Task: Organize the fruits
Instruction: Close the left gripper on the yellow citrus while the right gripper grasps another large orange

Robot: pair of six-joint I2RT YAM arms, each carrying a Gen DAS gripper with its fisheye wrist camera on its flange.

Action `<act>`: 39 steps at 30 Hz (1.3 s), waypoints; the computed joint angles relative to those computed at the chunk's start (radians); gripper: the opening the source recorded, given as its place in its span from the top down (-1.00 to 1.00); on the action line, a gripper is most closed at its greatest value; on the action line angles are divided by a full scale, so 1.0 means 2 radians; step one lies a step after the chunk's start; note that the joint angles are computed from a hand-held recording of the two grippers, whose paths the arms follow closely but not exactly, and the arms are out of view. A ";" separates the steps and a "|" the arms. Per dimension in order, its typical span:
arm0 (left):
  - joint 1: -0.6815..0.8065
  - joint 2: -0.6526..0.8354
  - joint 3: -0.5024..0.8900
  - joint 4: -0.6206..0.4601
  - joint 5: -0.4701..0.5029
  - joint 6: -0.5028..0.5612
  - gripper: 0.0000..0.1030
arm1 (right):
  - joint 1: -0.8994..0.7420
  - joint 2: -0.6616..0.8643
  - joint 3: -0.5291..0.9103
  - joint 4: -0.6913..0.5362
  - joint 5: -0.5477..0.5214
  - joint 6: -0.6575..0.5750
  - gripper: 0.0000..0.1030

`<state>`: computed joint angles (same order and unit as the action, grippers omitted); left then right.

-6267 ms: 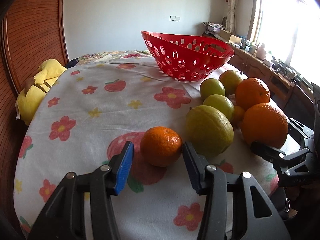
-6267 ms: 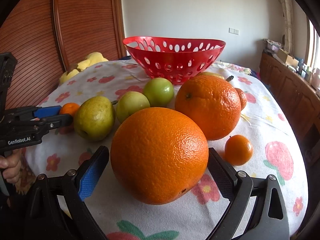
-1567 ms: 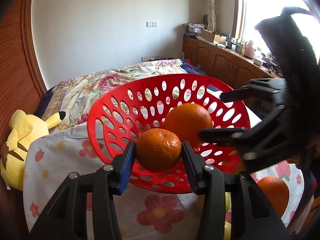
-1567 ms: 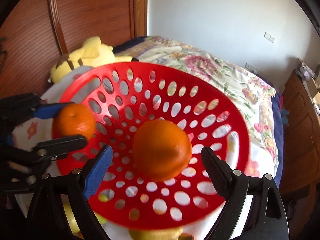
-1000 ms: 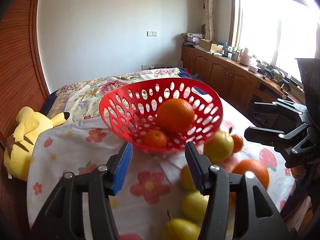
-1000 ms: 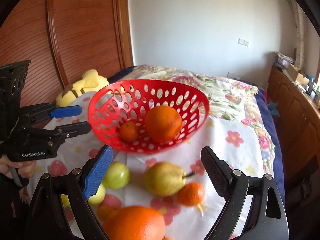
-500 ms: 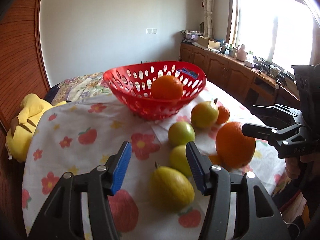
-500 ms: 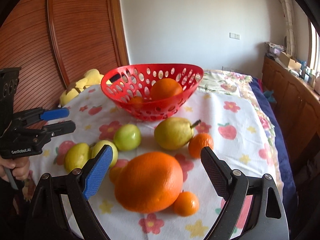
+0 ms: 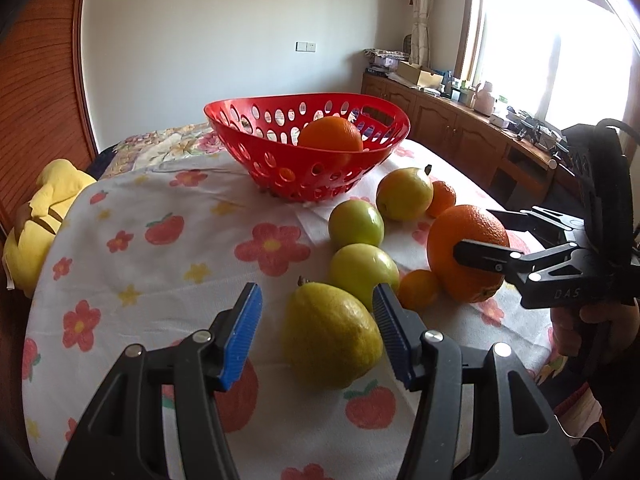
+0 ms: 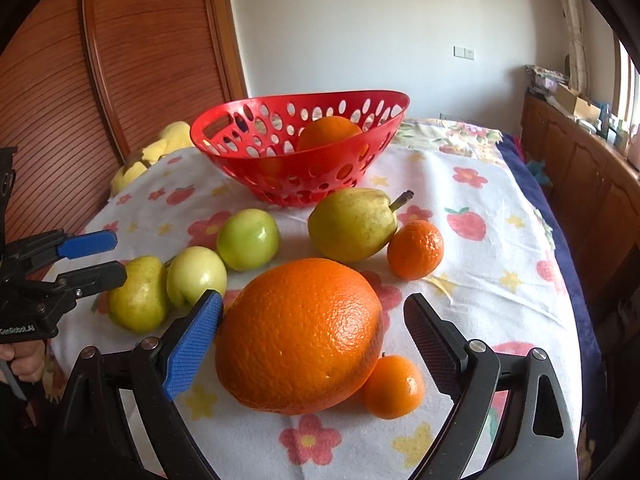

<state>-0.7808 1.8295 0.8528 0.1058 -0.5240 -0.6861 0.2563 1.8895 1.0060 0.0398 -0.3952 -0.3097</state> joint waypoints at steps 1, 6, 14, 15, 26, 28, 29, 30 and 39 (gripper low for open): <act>-0.001 0.002 0.000 0.000 0.000 -0.002 -0.12 | 0.002 0.003 0.001 -0.002 0.002 0.001 -0.82; -0.002 0.008 0.002 -0.002 0.002 -0.007 -0.13 | 0.010 0.014 -0.006 0.013 0.013 0.002 -0.83; -0.003 0.013 0.005 -0.004 0.003 -0.011 -0.17 | 0.016 0.016 -0.035 0.064 0.024 0.002 -0.82; -0.003 0.014 0.005 -0.004 0.002 -0.012 -0.17 | 0.015 0.016 -0.037 0.069 0.025 0.002 -0.78; -0.006 0.024 0.019 -0.016 0.008 -0.014 -0.20 | 0.011 0.018 -0.039 0.075 0.015 0.005 -0.77; -0.005 0.030 0.024 -0.019 0.011 -0.015 -0.20 | 0.011 0.018 -0.039 0.075 0.015 0.006 -0.77; -0.004 0.033 0.026 -0.020 0.013 -0.016 -0.20 | 0.011 0.018 -0.039 0.075 0.015 0.006 -0.77; -0.003 0.036 0.028 -0.023 0.014 -0.016 -0.20 | 0.011 0.018 -0.039 0.075 0.015 0.006 -0.77; 0.006 0.058 0.036 -0.018 0.032 -0.018 -0.21 | 0.012 0.019 -0.039 0.074 0.017 0.006 -0.77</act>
<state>-0.7690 1.9464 0.9245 0.0700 -0.4595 -0.7221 0.2807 1.9275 0.9287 0.1875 -0.3611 -0.2976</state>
